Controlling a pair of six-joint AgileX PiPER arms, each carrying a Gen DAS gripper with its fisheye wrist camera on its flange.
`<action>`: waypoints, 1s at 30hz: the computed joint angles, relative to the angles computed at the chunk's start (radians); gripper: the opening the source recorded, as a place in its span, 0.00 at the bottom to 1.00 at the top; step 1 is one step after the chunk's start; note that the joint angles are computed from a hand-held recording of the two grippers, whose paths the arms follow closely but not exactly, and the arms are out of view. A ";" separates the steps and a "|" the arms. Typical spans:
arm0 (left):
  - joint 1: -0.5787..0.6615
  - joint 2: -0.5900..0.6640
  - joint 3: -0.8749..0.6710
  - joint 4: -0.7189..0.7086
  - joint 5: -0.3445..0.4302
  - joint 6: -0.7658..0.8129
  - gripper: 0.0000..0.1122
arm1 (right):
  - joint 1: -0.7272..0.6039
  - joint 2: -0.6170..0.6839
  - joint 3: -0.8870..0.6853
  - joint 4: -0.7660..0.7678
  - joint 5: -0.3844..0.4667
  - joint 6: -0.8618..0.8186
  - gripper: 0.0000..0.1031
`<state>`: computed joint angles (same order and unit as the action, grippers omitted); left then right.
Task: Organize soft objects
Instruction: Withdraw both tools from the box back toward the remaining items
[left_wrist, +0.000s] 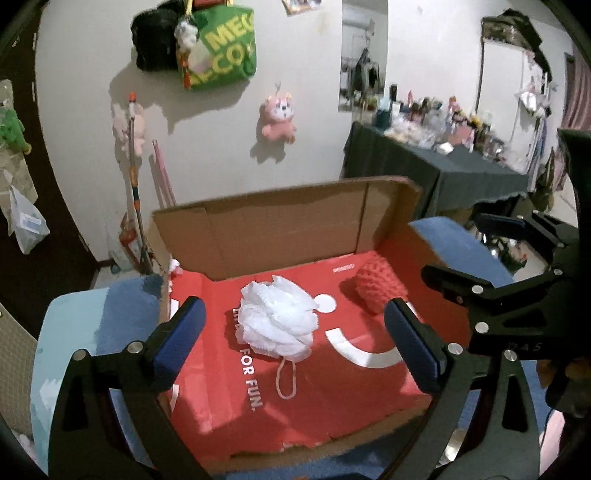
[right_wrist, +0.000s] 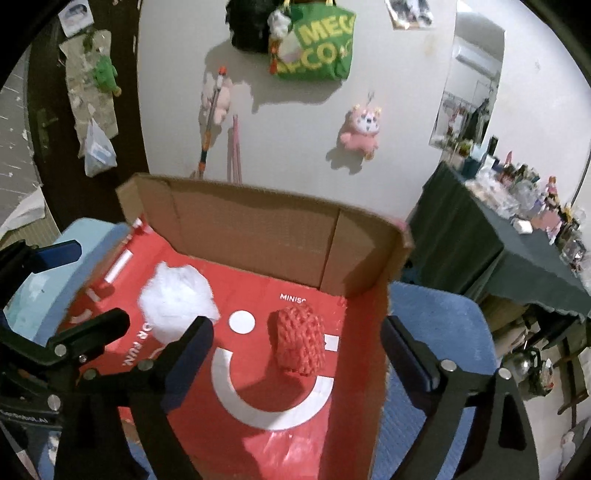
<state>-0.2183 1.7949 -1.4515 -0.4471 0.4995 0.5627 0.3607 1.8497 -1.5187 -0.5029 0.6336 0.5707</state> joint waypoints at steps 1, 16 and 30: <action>0.003 -0.037 0.038 -0.023 -0.017 0.021 0.91 | 0.008 -0.026 0.025 -0.022 -0.008 0.023 0.94; 0.058 -0.501 0.562 -0.656 -0.177 0.648 0.92 | 0.276 -0.487 0.475 -0.527 0.023 0.610 1.00; 0.147 -0.897 1.016 -1.183 -0.140 1.167 0.92 | 0.944 -0.702 0.844 -0.830 0.578 1.217 1.00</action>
